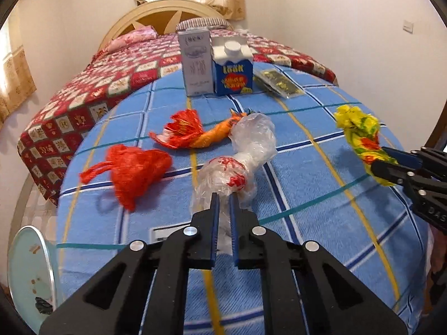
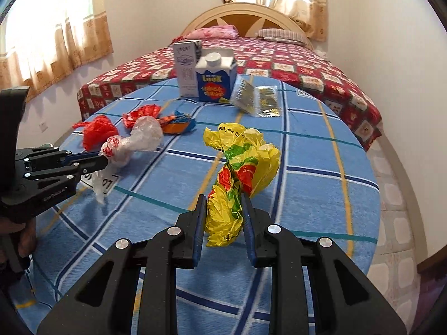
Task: Collect trash
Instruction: 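Grasp the clear plastic bag with the left tool while the right tool grasps the yellow bag, then carry the clear bag and yellow bag over the blue bin with both tools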
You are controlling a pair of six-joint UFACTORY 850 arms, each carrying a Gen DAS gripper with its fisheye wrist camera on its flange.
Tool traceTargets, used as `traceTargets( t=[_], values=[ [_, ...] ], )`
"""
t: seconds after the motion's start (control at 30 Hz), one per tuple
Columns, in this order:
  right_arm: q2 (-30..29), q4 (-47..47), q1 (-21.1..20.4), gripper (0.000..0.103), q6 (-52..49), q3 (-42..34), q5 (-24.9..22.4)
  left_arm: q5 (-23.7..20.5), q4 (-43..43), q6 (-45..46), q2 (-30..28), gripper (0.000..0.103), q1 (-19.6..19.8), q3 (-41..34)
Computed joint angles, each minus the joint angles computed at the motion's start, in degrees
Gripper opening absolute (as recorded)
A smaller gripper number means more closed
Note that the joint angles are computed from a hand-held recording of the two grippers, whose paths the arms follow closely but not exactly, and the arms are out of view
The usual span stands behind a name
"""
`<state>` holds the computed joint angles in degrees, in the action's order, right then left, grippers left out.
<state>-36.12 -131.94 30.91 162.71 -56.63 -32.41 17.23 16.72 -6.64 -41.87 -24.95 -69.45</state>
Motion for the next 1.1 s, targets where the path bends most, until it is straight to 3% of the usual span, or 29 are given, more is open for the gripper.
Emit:
traceTargets(
  t=[0.3, 0.77, 1.1],
  values=[
    [-1.2, -3.8, 2.5, 0.025, -0.1, -3.1, -0.2, 7.1, -9.2, 8.1, 7.8, 0.007, 4.3, 9.9],
    [-7.7, -9.2, 4.9, 0.025, -2.3, -15.5, 3.2, 10.7, -18.7, 13.3, 10.8, 0.007, 10.4, 14.5],
    [-12.3, -10.5, 6.5, 0.025, -6.6, -24.5, 6.6, 11.6, -21.0, 14.5, 11.6, 0.007, 13.6, 15.5]
  ],
)
